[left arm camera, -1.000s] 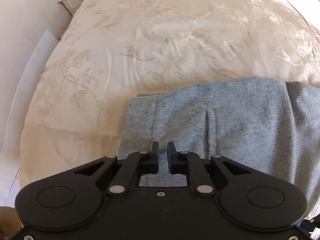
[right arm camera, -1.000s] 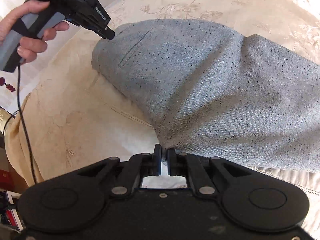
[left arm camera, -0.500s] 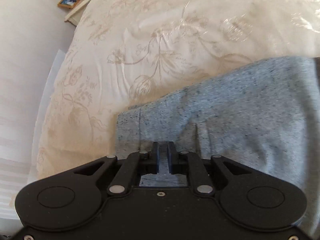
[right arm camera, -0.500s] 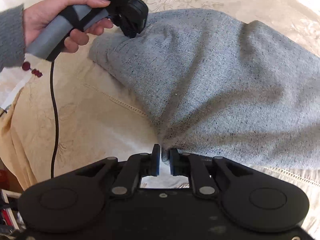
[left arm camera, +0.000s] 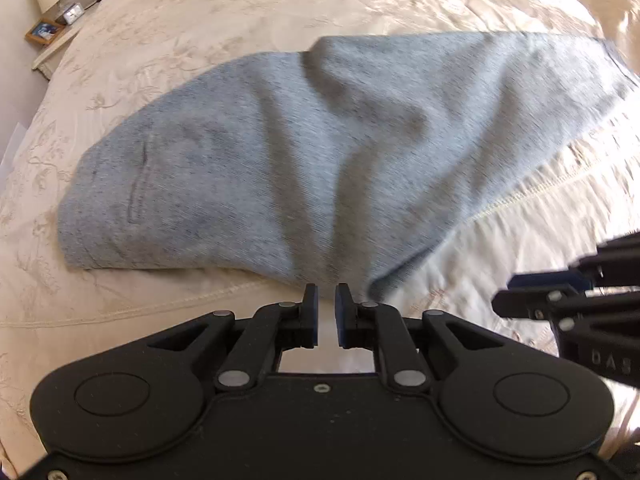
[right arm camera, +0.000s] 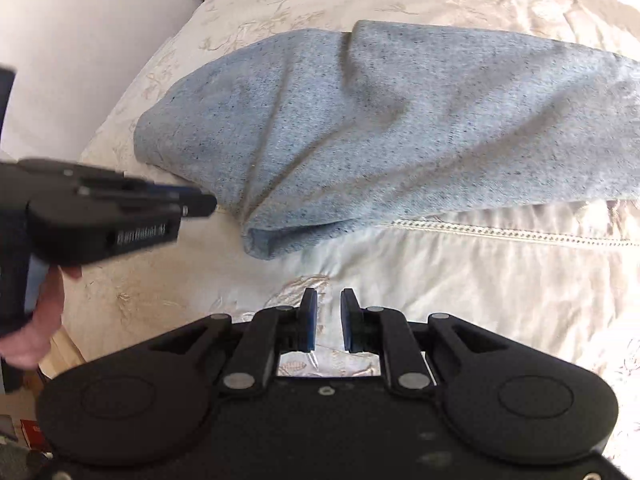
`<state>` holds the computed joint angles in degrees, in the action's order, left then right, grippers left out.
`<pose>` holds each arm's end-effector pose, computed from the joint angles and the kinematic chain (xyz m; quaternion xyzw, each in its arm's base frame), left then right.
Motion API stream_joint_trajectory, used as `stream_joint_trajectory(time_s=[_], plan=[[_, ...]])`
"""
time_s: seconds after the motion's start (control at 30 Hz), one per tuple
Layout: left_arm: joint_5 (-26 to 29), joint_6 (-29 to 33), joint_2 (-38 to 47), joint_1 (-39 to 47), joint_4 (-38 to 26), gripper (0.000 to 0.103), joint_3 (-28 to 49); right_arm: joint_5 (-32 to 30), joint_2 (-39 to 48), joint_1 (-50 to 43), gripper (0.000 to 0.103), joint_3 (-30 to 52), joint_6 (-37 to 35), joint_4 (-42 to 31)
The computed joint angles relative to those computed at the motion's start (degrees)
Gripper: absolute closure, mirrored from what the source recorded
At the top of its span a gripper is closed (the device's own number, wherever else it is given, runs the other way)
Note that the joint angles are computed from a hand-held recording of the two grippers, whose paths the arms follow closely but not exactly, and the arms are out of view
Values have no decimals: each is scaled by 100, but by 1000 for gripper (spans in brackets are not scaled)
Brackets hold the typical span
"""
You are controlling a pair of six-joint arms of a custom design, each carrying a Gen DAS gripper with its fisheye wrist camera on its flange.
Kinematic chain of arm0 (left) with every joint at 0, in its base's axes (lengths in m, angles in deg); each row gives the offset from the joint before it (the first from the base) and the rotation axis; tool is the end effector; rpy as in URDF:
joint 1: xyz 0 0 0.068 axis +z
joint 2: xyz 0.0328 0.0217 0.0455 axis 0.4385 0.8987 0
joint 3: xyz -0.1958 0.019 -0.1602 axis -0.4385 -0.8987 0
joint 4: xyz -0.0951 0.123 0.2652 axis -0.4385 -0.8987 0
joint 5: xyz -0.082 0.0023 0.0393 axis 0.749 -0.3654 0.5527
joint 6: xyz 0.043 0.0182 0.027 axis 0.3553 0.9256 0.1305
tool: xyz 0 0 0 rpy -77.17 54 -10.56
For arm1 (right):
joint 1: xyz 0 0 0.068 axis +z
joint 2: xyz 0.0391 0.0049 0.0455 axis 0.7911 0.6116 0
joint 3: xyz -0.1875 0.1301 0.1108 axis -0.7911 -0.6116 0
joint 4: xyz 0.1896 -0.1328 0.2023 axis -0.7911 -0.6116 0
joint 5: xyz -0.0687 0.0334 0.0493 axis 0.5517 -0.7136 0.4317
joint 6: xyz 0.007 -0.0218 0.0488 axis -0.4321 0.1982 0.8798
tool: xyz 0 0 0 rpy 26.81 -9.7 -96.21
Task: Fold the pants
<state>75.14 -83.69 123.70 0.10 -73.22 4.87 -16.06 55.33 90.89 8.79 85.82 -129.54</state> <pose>0.2973 -0.1403 0.2481 0.2513 0.9485 0.0153 0.1923 0.2645 0.2139 0.2389 0.0156 0.9665 0.1848 0.1771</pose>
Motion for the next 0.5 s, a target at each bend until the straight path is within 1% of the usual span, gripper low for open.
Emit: stream_joint_trajectory(time_s=[0.1, 0.23, 0.3, 0.5], plan=[[-291, -190, -101, -380, 169, 83, -240, -32, -289, -170, 87, -222, -54, -110], [-608, -528, 137, -549, 193, 83, -125, -146, -739, -451, 87, -598, -225, -205], [-866, -649, 351, -579, 221, 83, -47, -183, -962, -560, 87, -732, -313, -288], [-1074, -821, 789, -617, 178, 83, 254, -272, -1182, -692, 87, -873, -484, -343]])
